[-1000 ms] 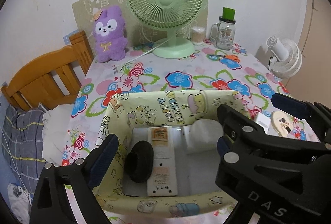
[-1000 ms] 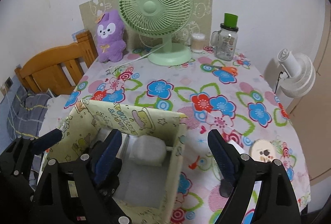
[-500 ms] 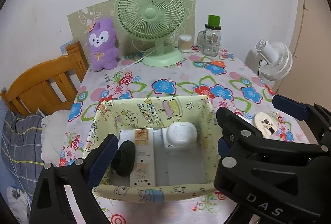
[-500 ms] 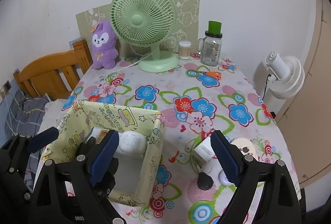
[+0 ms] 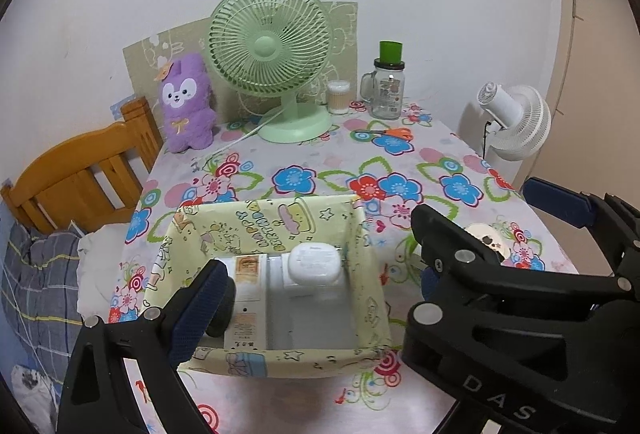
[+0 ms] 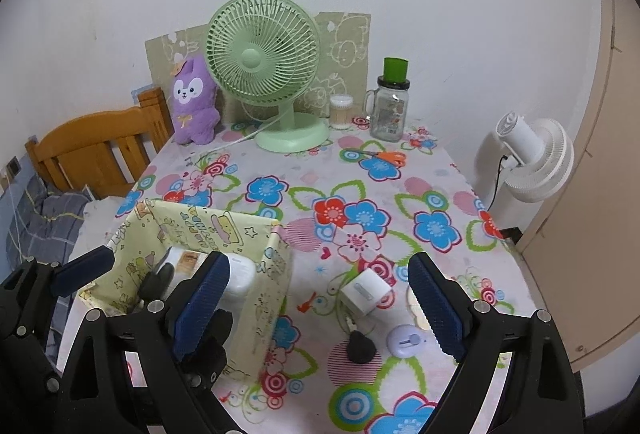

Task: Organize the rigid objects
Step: 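Withdraw both open tools from the box back over the table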

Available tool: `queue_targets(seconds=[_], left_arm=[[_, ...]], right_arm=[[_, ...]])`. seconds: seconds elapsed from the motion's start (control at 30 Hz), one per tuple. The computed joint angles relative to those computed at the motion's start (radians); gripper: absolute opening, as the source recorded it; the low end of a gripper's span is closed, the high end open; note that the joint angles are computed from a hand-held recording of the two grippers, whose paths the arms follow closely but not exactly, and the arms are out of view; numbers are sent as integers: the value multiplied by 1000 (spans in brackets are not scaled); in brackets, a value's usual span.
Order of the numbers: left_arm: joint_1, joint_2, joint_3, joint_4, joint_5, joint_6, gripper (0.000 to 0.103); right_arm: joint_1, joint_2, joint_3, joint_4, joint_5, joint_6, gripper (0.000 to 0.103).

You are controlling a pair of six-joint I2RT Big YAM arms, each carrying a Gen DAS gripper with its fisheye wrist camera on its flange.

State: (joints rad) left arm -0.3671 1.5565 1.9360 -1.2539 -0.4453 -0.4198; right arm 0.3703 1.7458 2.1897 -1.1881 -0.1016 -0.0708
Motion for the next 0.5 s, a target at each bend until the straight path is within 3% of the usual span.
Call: queue_targets(seconds=[0.5], left_arm=[[-58, 36, 62, 4, 5, -4, 100]], right_arm=[[-59, -41, -36, 19, -19, -4, 93]])
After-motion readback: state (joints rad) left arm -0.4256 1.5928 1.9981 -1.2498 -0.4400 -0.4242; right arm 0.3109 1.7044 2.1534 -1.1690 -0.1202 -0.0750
